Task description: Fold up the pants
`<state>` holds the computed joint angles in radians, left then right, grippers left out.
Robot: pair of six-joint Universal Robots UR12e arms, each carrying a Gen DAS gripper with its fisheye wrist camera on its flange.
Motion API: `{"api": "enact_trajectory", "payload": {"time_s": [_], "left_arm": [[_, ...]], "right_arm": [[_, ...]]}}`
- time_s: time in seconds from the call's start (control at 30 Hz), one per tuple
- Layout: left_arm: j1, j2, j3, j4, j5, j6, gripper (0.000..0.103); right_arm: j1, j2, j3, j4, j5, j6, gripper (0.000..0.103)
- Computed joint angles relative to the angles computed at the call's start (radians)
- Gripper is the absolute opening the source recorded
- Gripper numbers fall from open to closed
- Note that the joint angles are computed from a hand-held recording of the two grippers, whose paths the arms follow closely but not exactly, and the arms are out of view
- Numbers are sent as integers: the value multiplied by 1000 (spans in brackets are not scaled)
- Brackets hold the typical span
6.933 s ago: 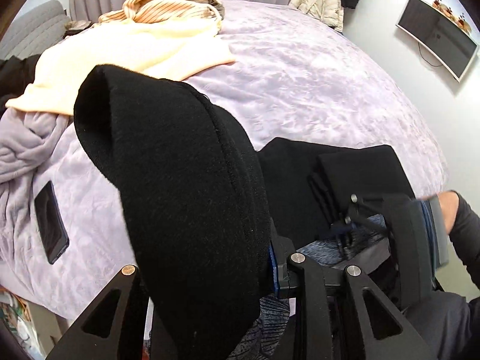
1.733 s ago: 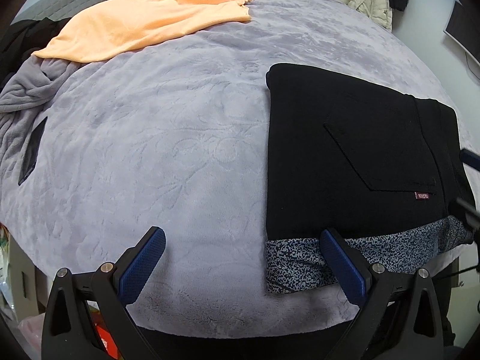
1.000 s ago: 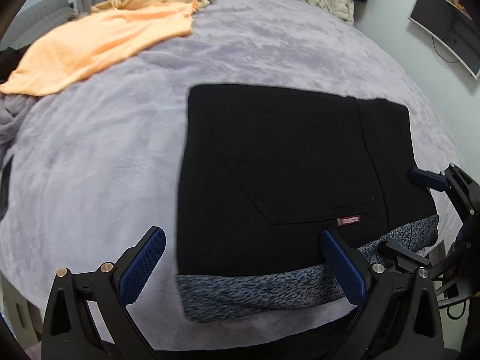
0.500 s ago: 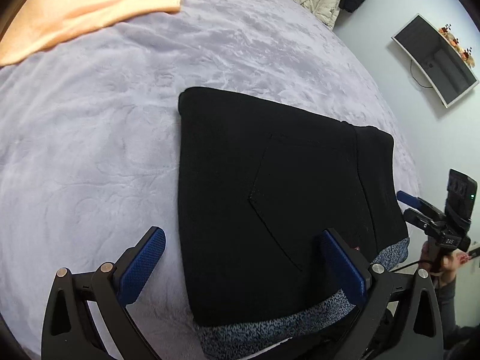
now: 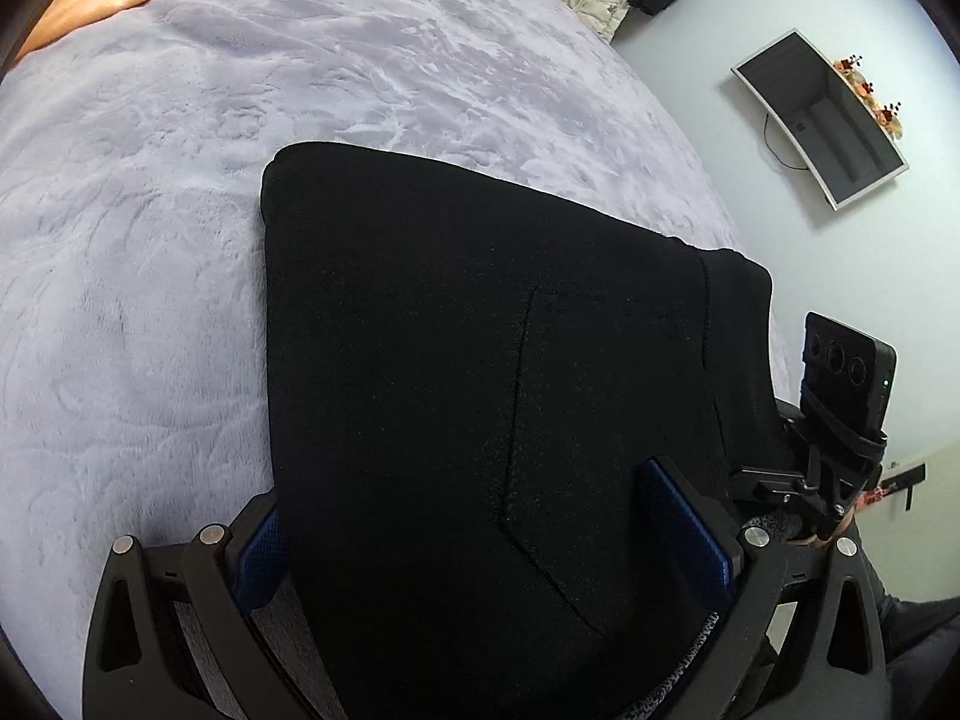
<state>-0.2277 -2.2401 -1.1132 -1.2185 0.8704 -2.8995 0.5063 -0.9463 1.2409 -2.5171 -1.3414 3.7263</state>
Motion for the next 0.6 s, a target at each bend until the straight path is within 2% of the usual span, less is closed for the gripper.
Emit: {"api": "enact_trajectory", "payload": {"time_s": [0.17,0.23,0.3,0.33,0.4,0.5,0.6], "left_arm": [[-15,9,-12,50,40,-31,102],[-19,22,-24,71,55,-42,94],[-23,34,-28,82,81,-49,81],[-25,41,-31,93,90,-56,77],[-30,51,-33,105,110,-67,66],[-43,66,-27,125,144,-85,59],[-57,67,1,126,140,-113,58]], "right_arm": [[4,-2,11,-21,-14,13,103],[11,4,-13,1,-34,25,102],[16,0,-22,18,-56,10,90],[18,-3,-24,24,-67,7,86],[19,-15,-18,19,-79,7,72],[24,-27,-25,21,-104,-16,64],[30,-39,-38,10,-154,-42,63]]}}
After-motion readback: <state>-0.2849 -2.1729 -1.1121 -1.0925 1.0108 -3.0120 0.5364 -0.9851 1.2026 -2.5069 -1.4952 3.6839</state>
